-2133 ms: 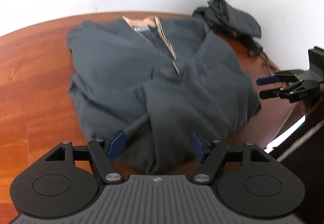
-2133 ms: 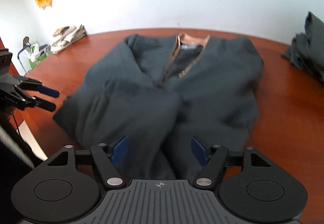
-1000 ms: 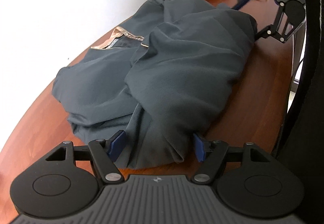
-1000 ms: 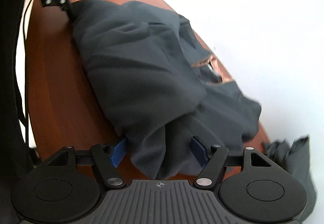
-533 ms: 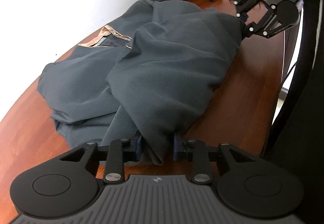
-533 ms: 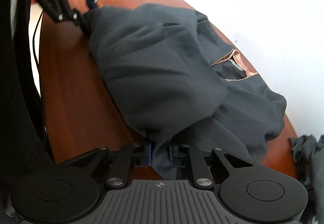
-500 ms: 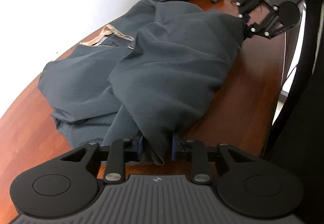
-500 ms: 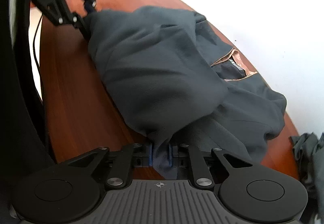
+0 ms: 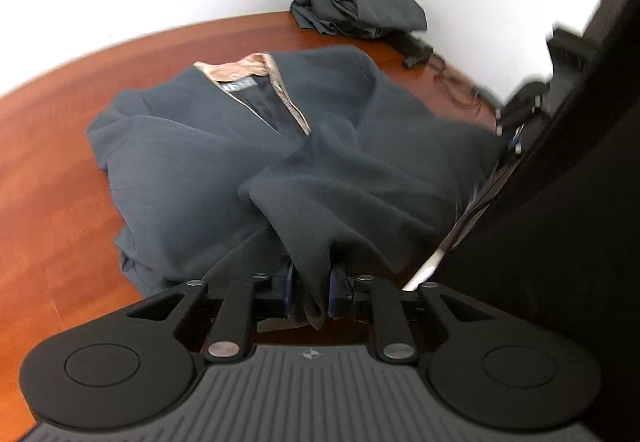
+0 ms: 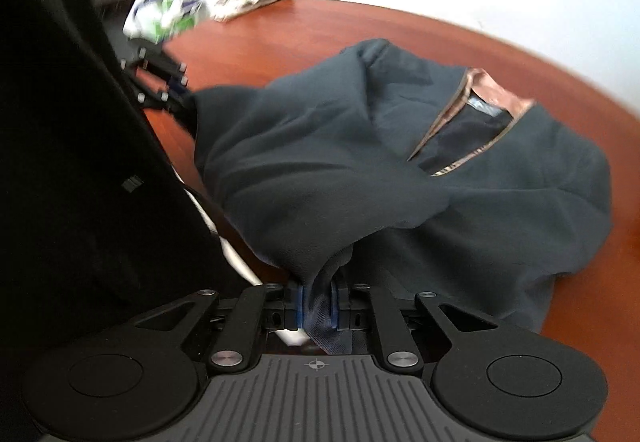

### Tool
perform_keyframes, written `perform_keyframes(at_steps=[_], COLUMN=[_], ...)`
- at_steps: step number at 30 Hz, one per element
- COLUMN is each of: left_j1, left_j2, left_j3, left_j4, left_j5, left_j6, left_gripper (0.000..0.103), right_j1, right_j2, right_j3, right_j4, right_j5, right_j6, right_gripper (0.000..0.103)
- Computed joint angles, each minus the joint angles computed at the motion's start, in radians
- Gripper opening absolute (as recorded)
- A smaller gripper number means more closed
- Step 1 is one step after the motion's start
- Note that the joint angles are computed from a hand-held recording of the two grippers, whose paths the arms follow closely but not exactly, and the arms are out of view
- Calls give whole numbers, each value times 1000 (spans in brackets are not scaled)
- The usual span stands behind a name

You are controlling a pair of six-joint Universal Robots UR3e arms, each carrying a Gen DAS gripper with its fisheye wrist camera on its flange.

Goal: Fold clothes

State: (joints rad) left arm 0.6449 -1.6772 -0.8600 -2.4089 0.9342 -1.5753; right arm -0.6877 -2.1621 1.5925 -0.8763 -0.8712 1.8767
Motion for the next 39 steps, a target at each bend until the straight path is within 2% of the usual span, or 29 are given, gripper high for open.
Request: perform_keyframes(at_steps=[2, 4, 6, 10, 12, 14, 18, 22, 26, 28, 30, 31, 33, 35, 39], left_j1=[-28, -64, -119, -224, -271, -312, -382, -442, -459, -449, -422, -406, -369, -340, -308], left_j2=[-70, -139, -199, -335, -366, -409, -415, -421, -405, -376, -347, -335, -304, -278, -239], left_j3=[109, 205, 254, 345, 314, 318, 183, 66, -43, -65, -69, -64, -52, -44, -58], left_j4=[-30, -27, 49, 242, 387, 493, 739, 919, 1045, 1047, 1016, 992, 921, 863, 828], left_j5=[-16, -36, -52, -60, -48, -17, 65, 145, 169, 152, 102, 73, 15, -18, -29], left_j6=[-80, -176, -310, -598, -720, -806, -920, -984, -1001, -982, -941, -921, -892, -874, -887], left_gripper=[20, 20, 20, 20, 20, 21, 21, 22, 22, 24, 37, 46, 50, 57, 60], right_j1=[-13, 25, 68, 133, 195, 250, 323, 411, 433, 430, 412, 395, 366, 355, 354], right_j2=[55, 136, 202, 292, 348, 402, 499, 549, 535, 522, 482, 469, 453, 460, 528], right_j3=[-49, -73, -71, 3, 32, 50, 84, 145, 172, 163, 163, 160, 153, 149, 141], right_j4=[27, -65, -195, -499, -676, -812, -1002, -1159, -1205, -1208, -1207, -1203, -1203, -1231, -1355], right_j5=[16, 32, 35, 9, -34, -100, -216, -330, -365, -376, -372, -353, -314, -296, -291], right_j6=[50, 176, 322, 565, 693, 783, 898, 907, 915, 922, 914, 904, 884, 860, 782], right_gripper=[15, 15, 15, 16, 20, 24, 28, 31, 32, 33, 41, 45, 55, 56, 56])
